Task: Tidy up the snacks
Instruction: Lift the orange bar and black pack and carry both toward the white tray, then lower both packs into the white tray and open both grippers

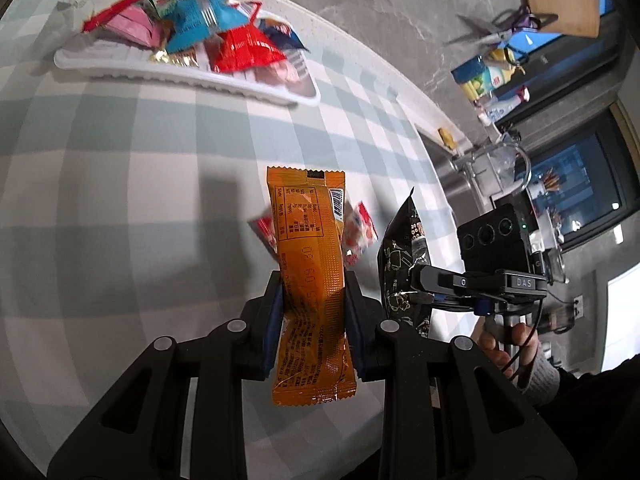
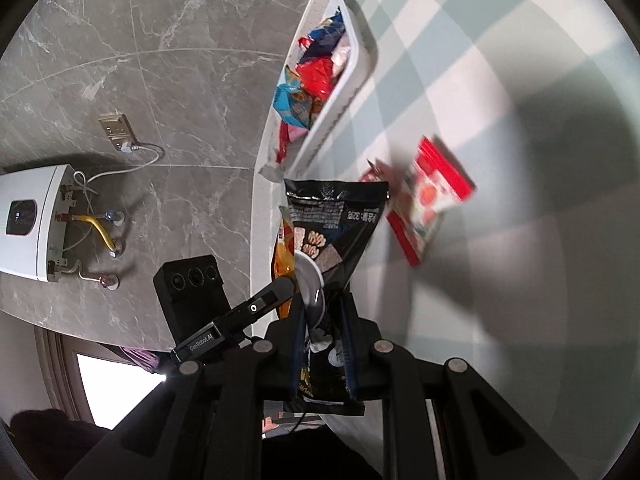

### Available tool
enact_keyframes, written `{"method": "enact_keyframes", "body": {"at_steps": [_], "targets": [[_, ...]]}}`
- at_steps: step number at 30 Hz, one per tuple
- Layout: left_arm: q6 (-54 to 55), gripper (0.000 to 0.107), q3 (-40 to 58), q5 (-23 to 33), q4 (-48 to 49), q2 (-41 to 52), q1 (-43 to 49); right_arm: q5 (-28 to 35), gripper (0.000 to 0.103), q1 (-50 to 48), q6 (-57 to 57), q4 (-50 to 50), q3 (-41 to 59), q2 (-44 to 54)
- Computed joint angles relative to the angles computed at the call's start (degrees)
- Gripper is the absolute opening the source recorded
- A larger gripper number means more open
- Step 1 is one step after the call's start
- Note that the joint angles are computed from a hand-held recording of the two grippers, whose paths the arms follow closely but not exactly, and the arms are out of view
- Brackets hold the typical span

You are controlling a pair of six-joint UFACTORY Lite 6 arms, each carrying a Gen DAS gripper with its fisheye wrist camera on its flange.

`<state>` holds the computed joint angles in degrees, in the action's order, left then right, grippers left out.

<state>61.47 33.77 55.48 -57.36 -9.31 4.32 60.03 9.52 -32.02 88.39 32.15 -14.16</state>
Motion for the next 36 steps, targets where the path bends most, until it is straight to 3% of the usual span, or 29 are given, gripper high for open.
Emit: {"method": "enact_keyframes", "body": {"at_steps": [11, 21, 30, 36], "targets": [[-0.74, 0.026, 14.96, 2.3, 0.56, 11.26, 4.96, -0.65, 0.018, 0.56, -3.03, 2.94, 14.33, 15.42], [-4.29, 0.026, 34.7, 3.13, 1.45, 26.05, 6.85, -0.91, 0.018, 1.03, -1.37, 1.86, 33.18, 30.96], [-10.73, 0.026, 59.74, 4.45, 4.91, 43.02, 7.2, -1.35, 0.018, 1.95, 5.08, -2.28, 57.7, 48.58], [-17.05, 0.026, 79.65, 6.9, 8.65, 56.42, 6.12, -1.3, 0.018, 2.89, 13.07, -8.15, 79.27, 63.01]]}}
